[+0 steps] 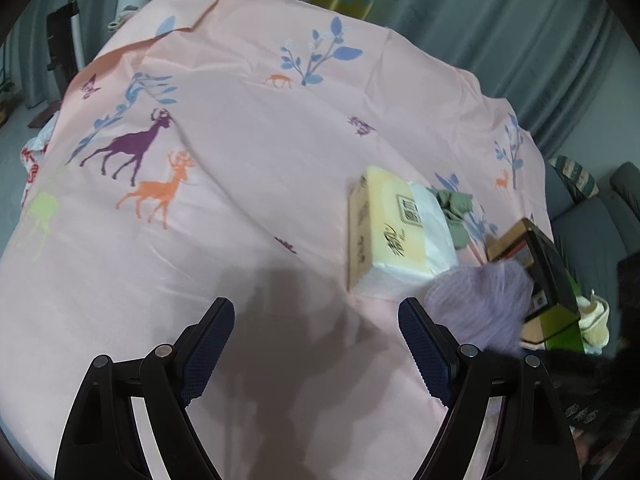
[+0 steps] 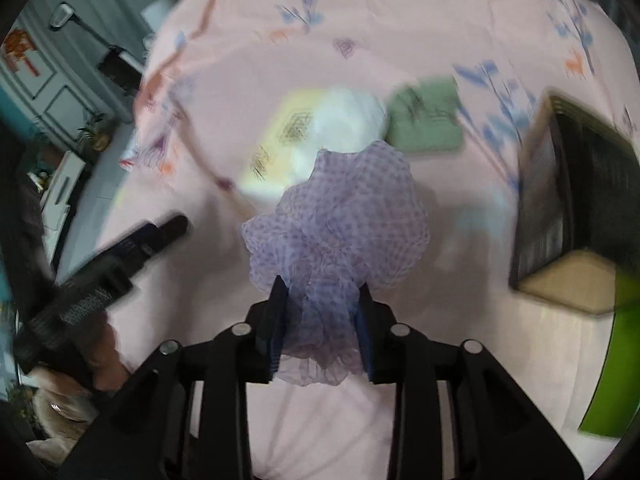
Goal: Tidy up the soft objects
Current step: 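Grasp the purple mesh bath puff with the right tool and lift it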
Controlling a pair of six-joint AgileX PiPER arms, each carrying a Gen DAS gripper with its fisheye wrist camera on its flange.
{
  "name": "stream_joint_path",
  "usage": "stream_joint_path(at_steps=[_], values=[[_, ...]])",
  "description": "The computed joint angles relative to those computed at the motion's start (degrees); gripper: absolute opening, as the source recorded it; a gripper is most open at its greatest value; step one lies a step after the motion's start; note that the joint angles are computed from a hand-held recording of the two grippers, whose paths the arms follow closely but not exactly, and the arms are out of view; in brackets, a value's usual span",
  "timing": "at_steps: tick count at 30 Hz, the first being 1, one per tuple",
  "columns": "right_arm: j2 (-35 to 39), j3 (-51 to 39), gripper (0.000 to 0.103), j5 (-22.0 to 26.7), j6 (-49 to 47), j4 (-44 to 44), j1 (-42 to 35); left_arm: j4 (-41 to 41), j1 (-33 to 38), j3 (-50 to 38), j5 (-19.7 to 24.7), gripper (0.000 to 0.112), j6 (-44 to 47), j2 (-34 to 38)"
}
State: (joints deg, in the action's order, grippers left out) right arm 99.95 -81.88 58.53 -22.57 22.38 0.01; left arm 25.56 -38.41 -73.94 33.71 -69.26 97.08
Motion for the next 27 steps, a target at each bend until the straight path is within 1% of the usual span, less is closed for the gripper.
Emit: stream_joint_path(at_steps=[1, 2, 3, 5, 7, 9, 12, 13, 15, 18, 20, 22, 23, 24, 25, 26, 27], values=[[0.57, 0.57, 0.040, 0.08, 0.23, 0.22, -0.50, 0.08, -0.37, -0.41, 0.41, 0.084, 0.08, 0.34], [1.29, 1.20, 0.049, 0.46, 0.76, 1.10, -1.40, 0.12, -0.81, -0.85, 0.81, 0.084, 0.19, 0.69], [1.39, 1.63, 0.064, 0.53, 0.79, 1.70, -2.04, -0.20, -1.20, -1.28, 0.98, 0.084, 0.70, 1.07], [0.24, 3.25, 0.079, -0.56, 0.11, 2.93, -3.04, -1.67, -1.73, -1.85, 0.63, 0.084, 2.58, 1.61], [-1.72, 4.40, 0.083, -1.85, -1.40, 4.47, -4.37, -3.93, -2.21, -2.17, -0.39, 0.084, 5.10, 1.97], [-3.50, 6.11, 0.086, -2.13, -4.41, 8.48, -6.80, -7.93, -2.23, -2.32, -2.35, 0.084, 9.21, 2.18], [-3.65, 6.77, 0.087, -1.29, -7.01, 14.30, -10.33, -15.27, -1.87, -2.12, -6.30, 0.083, 17.05, 2.60], [-3.39, 6.80, 0.087, -1.04, -7.36, 15.60, -11.03, -17.12, -2.09, -2.37, -7.30, 0.078, 19.34, 3.11], [-3.18, 7.17, 0.087, -0.90, -7.81, 17.64, -11.64, -21.01, -2.52, -4.01, -6.80, 0.071, 23.43, 4.66], [-0.85, 6.58, 0.086, -0.71, -8.11, 20.28, -11.80, -29.27, -3.03, -6.52, -6.32, 0.070, 31.73, 7.45], [1.88, 4.67, 0.084, 0.77, -6.24, 20.18, -11.94, -32.13, -3.17, -7.72, -6.03, 0.064, 34.05, 9.07], [4.13, 3.28, 0.076, 2.20, -4.84, 19.39, -11.16, -33.77, -3.39, -9.06, -5.50, 0.056, 34.83, 10.86], [5.05, 2.80, 0.069, 3.07, -4.76, 19.45, -10.95, -33.78, -3.66, -9.64, -5.22, 0.052, 34.74, 11.53], [5.77, 2.54, 0.064, 3.47, -4.49, 19.45, -10.65, -32.01, -4.22, -9.90, -5.24, 0.046, 33.29, 11.88], [6.27, 2.52, 0.062, 3.58, -4.26, 19.46, -10.41, -29.76, -4.82, -10.19, -5.36, 0.043, 31.57, 12.08], [6.77, 2.80, 0.056, 3.42, -3.97, 19.62, -10.08, -29.19, -5.01, -10.29, -5.66, 0.041, 31.45, 12.16], [6.85, 3.03, 0.047, 3.38, -4.05, 19.66, -9.93, -30.44, -5.03, -10.22, -6.27, 0.037, 32.86, 12.21]])
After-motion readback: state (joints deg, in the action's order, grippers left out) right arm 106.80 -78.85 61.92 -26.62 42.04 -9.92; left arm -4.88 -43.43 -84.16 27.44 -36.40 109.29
